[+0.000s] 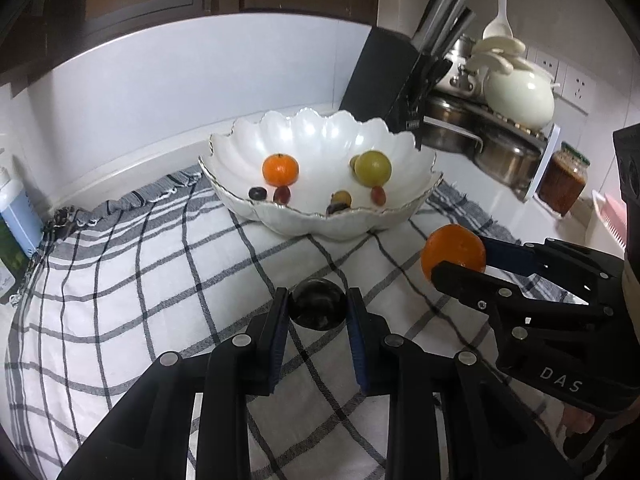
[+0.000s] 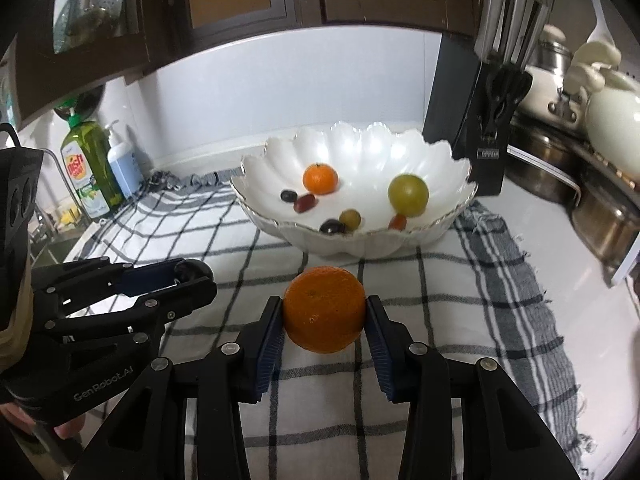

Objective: Organize fruits
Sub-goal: 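Grasp the mandarin with the right gripper while the left gripper grasps the dark plum, then carry the mandarin in the right gripper while the left carries the plum over the bowl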

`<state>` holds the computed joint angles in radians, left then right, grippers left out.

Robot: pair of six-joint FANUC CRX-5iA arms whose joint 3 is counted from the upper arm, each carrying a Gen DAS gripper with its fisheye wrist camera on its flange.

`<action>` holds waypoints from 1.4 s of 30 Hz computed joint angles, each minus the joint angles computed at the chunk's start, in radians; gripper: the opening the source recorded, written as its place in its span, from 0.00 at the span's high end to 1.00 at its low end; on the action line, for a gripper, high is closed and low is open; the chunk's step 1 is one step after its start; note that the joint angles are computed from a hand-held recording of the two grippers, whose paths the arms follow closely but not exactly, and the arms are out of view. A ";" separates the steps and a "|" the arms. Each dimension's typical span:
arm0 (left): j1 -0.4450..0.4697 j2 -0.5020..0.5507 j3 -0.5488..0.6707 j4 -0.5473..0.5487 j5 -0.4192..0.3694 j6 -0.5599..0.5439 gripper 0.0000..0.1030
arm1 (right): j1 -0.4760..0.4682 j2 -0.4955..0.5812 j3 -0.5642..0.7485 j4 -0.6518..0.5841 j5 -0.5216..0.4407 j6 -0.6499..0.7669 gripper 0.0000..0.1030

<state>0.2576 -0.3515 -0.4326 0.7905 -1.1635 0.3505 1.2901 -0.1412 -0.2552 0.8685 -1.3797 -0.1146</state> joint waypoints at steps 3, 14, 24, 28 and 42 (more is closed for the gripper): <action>0.011 -0.015 -0.005 0.023 0.003 -0.008 0.72 | 0.012 -0.001 0.007 0.028 -0.023 0.004 0.59; 0.027 -0.047 -0.001 0.127 -0.004 -0.049 0.72 | 0.035 0.005 0.037 0.128 -0.096 0.025 0.59; -0.023 -0.041 0.023 0.206 0.051 -0.063 0.72 | 0.017 0.002 0.048 0.205 -0.118 0.032 0.59; -0.055 -0.029 0.038 0.224 0.089 -0.067 0.72 | -0.005 -0.001 0.053 0.227 -0.111 0.041 0.59; -0.170 0.073 0.137 0.204 0.209 -0.015 0.72 | -0.130 0.003 0.074 0.233 -0.017 0.127 0.59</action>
<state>0.0876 -0.2790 -0.2961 0.9948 -0.9547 0.3358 1.1596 -0.1382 -0.1808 1.1012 -1.3969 0.0128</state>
